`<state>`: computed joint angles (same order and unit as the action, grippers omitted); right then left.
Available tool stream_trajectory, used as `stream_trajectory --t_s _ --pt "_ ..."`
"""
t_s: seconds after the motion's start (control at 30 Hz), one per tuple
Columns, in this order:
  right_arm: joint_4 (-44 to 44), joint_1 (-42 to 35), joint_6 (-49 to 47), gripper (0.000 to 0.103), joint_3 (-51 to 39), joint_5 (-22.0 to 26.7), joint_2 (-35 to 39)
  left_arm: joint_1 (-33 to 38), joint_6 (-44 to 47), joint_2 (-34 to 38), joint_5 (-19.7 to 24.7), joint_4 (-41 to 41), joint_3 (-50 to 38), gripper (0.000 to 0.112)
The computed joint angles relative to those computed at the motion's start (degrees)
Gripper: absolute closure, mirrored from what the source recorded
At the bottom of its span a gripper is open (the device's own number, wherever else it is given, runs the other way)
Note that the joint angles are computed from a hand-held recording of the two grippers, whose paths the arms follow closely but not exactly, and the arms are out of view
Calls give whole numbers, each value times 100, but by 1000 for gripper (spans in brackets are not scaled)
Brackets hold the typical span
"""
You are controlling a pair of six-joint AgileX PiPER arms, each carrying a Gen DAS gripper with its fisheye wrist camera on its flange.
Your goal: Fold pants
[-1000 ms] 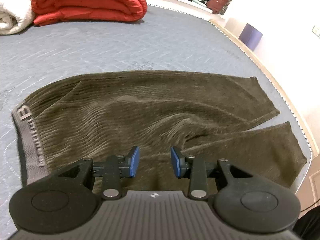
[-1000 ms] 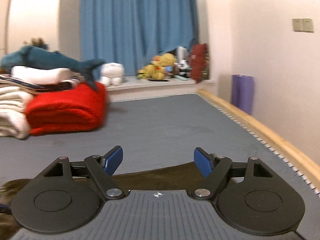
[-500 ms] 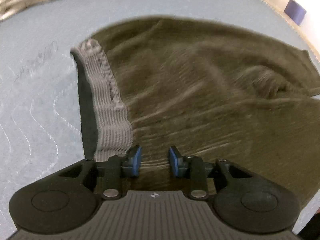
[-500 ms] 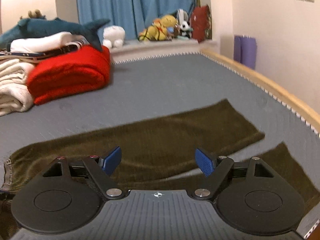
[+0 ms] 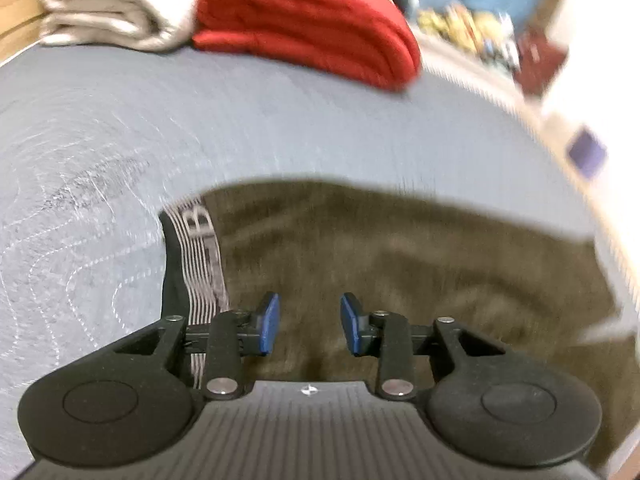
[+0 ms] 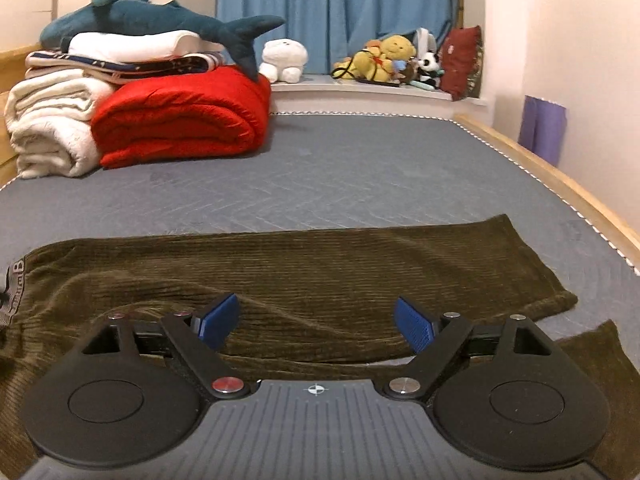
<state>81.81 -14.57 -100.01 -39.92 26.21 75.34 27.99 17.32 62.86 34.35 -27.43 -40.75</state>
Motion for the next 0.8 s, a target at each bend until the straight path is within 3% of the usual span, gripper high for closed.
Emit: stream_trajectory --t_s 0.03,0.13,0.23,0.33,0.47,0.57,0.63,0.7,0.8 --pt "-103 4 117 16 -21 52 14 -45 -200 -18 -150 22 13 84" --pt "-643 -22 700 16 -198 275 48 -387 -1274 10 -496 669 -69 85" --pt "-886 -131 1030 16 -333 532 -12 -387 -1608 295 -368 730 -417 85" --pt "-1055 -281 1294 14 -480 790 -38 -340 -1866 818 -331 852 -961 85" --pt "-1340 -528 1659 14 -720 1223 58 -572 -2269 1788 -669 1674 -1667 80" --pt "-1665 -657 2079 14 -935 1397 185 -603 -1643 2588 -633 1601 -2263 52" --pt "-1899 -711 2510 14 -1119 1511 311 -645 -1238 2959 -836 1594 -2502 31" --pt "-2109 -761 2937 14 -1295 1618 437 -628 -594 3305 -867 1235 -2757 24" --pt "-2305 -789 3312 14 -1434 1642 553 -660 -141 3740 -694 1104 -3123 24"
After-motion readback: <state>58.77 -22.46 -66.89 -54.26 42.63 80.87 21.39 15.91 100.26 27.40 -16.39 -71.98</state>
